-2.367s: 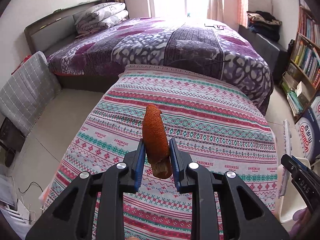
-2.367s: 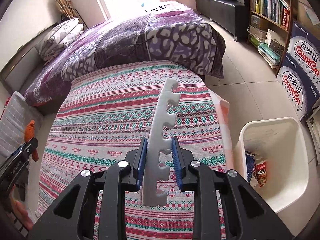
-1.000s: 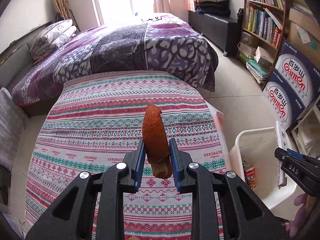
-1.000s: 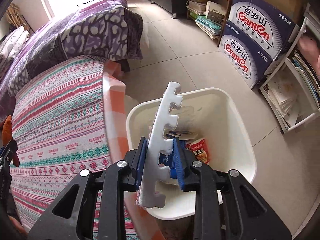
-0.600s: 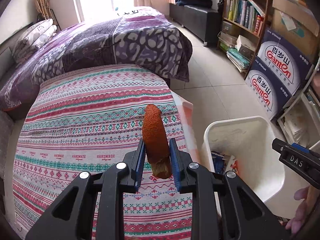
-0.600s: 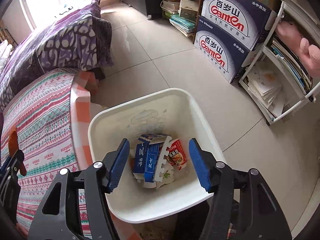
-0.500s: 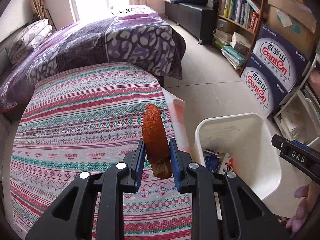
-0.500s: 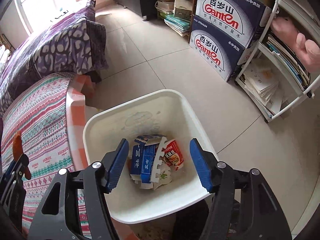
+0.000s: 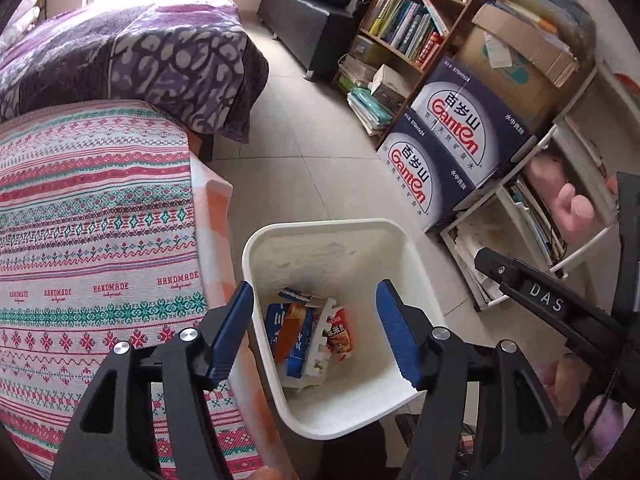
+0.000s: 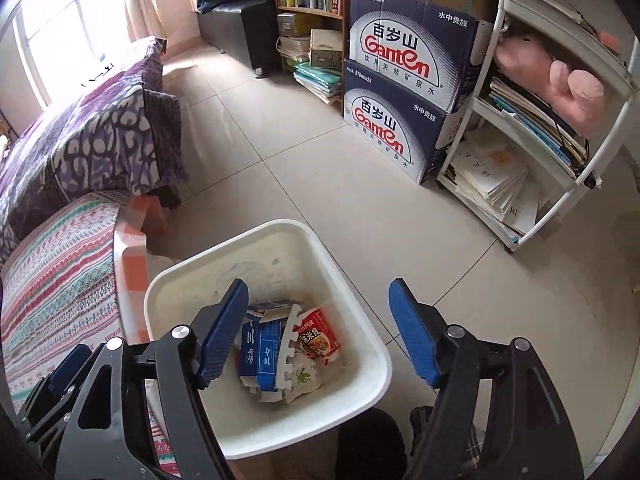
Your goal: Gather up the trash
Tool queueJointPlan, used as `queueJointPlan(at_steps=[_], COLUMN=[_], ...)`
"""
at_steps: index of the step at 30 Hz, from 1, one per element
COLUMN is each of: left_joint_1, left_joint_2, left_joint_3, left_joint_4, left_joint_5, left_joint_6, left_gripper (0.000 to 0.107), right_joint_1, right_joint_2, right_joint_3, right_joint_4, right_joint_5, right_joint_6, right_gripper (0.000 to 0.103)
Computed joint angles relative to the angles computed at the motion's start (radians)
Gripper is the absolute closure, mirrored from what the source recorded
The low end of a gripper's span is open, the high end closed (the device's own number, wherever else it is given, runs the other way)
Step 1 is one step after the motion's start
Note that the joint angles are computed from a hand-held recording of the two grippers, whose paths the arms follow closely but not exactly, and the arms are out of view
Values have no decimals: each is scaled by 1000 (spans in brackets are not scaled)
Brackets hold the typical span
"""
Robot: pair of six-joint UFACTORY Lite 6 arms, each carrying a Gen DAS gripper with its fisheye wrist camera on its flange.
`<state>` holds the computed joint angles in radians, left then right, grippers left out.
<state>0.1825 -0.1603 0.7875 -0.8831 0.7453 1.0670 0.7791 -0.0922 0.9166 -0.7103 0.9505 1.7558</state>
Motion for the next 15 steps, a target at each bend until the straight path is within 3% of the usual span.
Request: queueJointPlan(at_steps=[6,8,10,15], left_joint_1=[33,63,103,280], left_joint_2=[-95,-141,-207,-387], left_joint_3=[-37,-57,-86,-168], left_joint_4=[89,118,137,107], left_joint_5=[-52,-79,-111,-141], left_joint_6=[-56,-61,-61,20], left_gripper=[43,38,28,16], right_joint_1=[123,174,223,325], right_joint_2=[12,19,23,55], right_joint_3=[44,59,65,100], right_joint_4=[-92,-115,-124,-118], right_joint_5=[170,233,267,330], right_joint_6=[111,150,178,230], right_gripper=[14,8,7,7])
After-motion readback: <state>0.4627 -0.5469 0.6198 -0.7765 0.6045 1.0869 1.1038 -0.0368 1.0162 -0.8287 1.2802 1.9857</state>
